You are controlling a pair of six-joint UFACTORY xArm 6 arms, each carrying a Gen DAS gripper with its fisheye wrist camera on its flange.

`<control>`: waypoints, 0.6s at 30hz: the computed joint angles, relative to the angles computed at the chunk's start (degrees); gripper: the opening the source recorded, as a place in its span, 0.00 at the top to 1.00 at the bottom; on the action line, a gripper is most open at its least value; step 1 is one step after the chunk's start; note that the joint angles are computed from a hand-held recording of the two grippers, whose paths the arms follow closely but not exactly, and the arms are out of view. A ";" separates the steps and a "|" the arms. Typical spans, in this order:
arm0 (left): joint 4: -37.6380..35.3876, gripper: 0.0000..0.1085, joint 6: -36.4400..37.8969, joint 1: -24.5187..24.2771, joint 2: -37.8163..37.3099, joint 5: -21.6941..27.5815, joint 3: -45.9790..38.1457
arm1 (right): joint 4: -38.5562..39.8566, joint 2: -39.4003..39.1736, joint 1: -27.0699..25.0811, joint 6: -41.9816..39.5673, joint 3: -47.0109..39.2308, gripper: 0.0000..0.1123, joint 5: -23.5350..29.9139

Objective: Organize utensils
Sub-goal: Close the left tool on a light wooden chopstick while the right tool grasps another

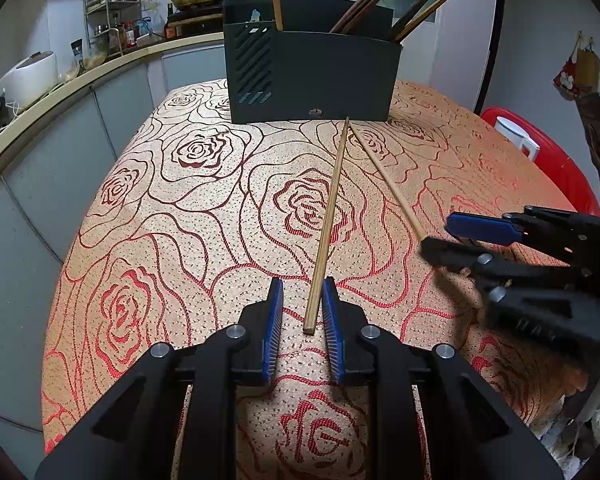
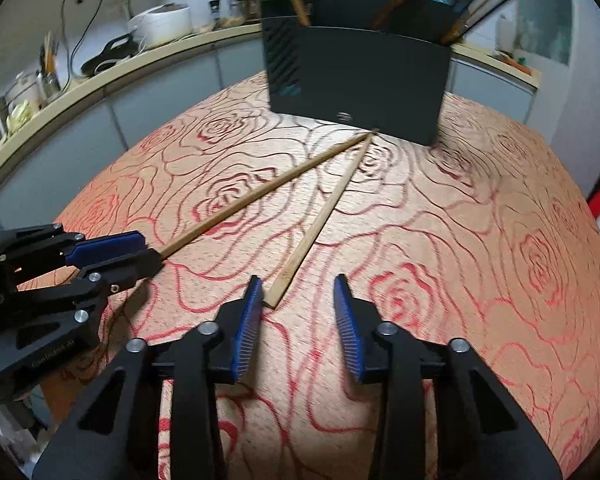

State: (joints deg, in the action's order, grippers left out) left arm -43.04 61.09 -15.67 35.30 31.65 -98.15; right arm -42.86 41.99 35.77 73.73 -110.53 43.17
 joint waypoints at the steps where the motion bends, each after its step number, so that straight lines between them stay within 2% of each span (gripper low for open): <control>1: 0.00 0.82 0.07 -0.05 -0.04 -0.19 0.12 | -0.56 -0.95 -0.11 1.28 1.47 0.70 -0.29; 3: -0.04 0.82 0.32 -0.10 -0.19 -0.57 0.41 | -2.07 -2.84 -0.19 4.42 4.33 0.76 -0.01; 7: -0.19 0.82 0.69 -0.29 -0.39 -1.28 0.89 | -4.26 -5.89 -0.46 8.89 9.03 0.78 -0.20; 18: -0.66 0.82 1.07 -0.43 -0.50 -1.65 1.12 | -4.92 -5.85 -0.55 7.50 9.33 0.78 -1.89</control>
